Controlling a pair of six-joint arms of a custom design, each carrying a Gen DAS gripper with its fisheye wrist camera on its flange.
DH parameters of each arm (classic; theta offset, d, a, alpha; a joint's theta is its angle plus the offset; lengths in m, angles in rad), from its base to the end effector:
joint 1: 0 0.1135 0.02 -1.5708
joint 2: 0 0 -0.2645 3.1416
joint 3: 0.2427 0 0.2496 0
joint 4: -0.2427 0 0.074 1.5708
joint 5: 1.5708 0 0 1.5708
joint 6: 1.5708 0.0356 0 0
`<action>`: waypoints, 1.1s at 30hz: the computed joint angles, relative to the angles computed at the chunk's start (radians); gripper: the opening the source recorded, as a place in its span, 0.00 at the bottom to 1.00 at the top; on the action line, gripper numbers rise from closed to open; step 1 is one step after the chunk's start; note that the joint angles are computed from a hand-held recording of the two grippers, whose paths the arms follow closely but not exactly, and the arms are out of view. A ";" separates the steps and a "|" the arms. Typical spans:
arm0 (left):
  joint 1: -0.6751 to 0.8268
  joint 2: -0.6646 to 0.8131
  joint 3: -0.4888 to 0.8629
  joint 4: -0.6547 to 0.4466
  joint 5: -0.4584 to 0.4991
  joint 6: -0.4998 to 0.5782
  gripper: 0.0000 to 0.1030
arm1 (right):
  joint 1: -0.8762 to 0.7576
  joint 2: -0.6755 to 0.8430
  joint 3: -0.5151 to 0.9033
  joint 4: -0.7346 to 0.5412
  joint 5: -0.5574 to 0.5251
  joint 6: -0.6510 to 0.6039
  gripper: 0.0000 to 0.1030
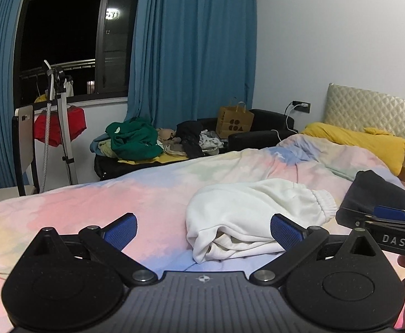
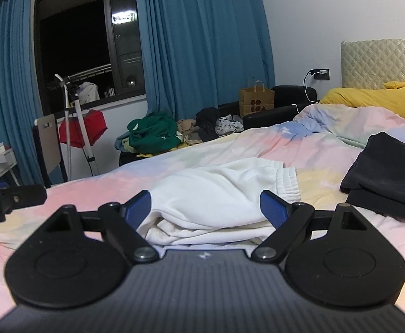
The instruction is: Fold clothes
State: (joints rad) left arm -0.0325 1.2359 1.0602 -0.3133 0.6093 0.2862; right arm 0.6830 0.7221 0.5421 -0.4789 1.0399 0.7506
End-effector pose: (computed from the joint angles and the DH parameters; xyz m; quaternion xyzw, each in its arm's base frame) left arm 0.2724 -0.0292 0.3315 0.2823 0.7829 -0.1929 0.5198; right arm 0.1306 0.0667 0.2476 0.2450 0.7713 -0.0853 0.5812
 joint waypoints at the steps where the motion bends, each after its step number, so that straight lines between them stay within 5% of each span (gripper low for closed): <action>1: 0.000 0.009 0.000 0.005 0.001 -0.001 1.00 | -0.001 0.019 0.002 0.011 0.004 0.000 0.84; 12: 0.046 0.099 0.005 0.044 0.026 0.019 1.00 | -0.048 0.109 -0.075 0.228 -0.037 -0.063 0.84; 33: 0.056 0.071 -0.043 0.055 0.011 0.055 1.00 | -0.007 0.166 -0.097 0.223 0.028 0.008 0.84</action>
